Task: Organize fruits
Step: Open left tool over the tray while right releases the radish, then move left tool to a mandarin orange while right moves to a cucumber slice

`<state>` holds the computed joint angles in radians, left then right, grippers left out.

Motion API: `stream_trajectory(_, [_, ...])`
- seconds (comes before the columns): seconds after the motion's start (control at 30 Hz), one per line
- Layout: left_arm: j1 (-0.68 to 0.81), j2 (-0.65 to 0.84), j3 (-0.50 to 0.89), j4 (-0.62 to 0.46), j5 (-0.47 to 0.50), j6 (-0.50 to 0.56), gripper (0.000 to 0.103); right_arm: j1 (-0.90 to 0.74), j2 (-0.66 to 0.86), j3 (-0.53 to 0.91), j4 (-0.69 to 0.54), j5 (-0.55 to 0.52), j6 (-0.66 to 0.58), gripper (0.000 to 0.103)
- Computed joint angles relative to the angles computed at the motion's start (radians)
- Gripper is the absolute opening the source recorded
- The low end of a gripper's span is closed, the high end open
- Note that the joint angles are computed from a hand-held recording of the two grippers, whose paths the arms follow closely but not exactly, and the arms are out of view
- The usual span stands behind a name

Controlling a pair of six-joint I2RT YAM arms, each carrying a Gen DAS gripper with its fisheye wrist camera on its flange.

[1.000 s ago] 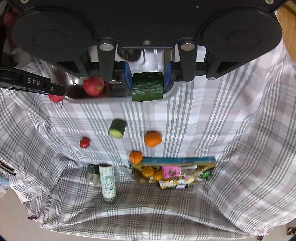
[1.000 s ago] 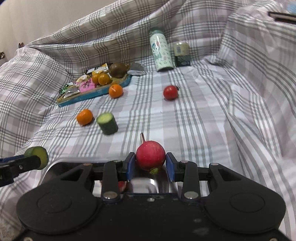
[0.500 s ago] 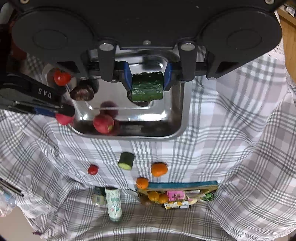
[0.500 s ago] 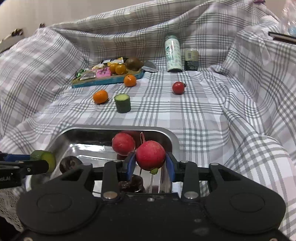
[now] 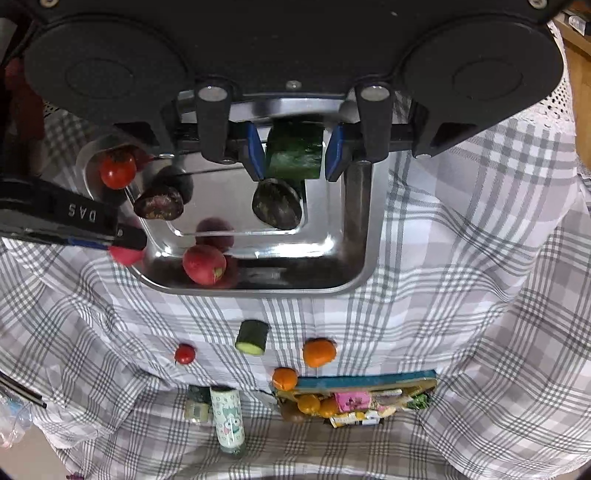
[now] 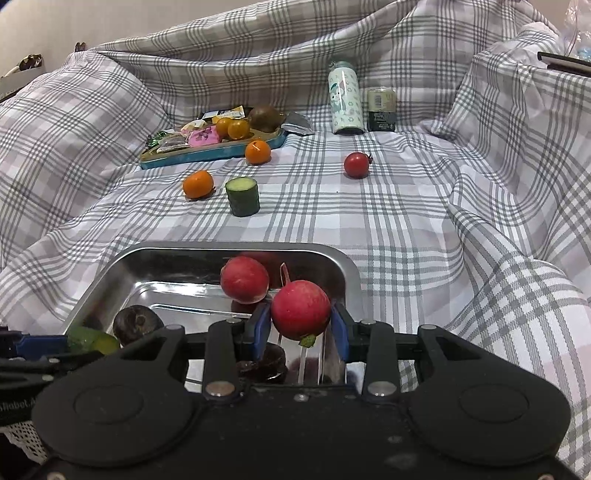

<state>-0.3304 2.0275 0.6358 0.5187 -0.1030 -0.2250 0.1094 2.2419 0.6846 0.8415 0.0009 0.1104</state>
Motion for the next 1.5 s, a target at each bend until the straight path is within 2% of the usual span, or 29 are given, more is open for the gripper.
stream_trajectory(0.33, [-0.006,-0.014,-0.018,0.046,-0.014,-0.007,0.045,0.0,-0.002,-0.013,0.027,-0.005,-0.011,0.038])
stream_trajectory(0.7, [0.037,-0.009,0.014,0.037,0.013,-0.027,0.045,-0.005,-0.005,-0.006,0.006,-0.007,0.0,0.038])
stream_trajectory(0.87, [0.061,-0.003,0.059,0.021,0.011,-0.01,0.045,-0.011,-0.018,0.032,-0.087,-0.012,0.019,0.038])
stream_trajectory(1.1, [0.101,0.019,0.159,0.001,0.021,0.045,0.045,-0.043,-0.031,0.145,-0.293,-0.059,0.039,0.038])
stream_trajectory(1.23, [0.119,0.052,0.263,-0.054,0.019,0.077,0.044,-0.058,-0.037,0.202,-0.338,-0.042,0.016,0.038])
stream_trajectory(1.5, [0.155,0.164,0.495,-0.162,0.042,0.088,0.045,-0.124,0.003,0.385,-0.437,-0.087,0.02,0.038])
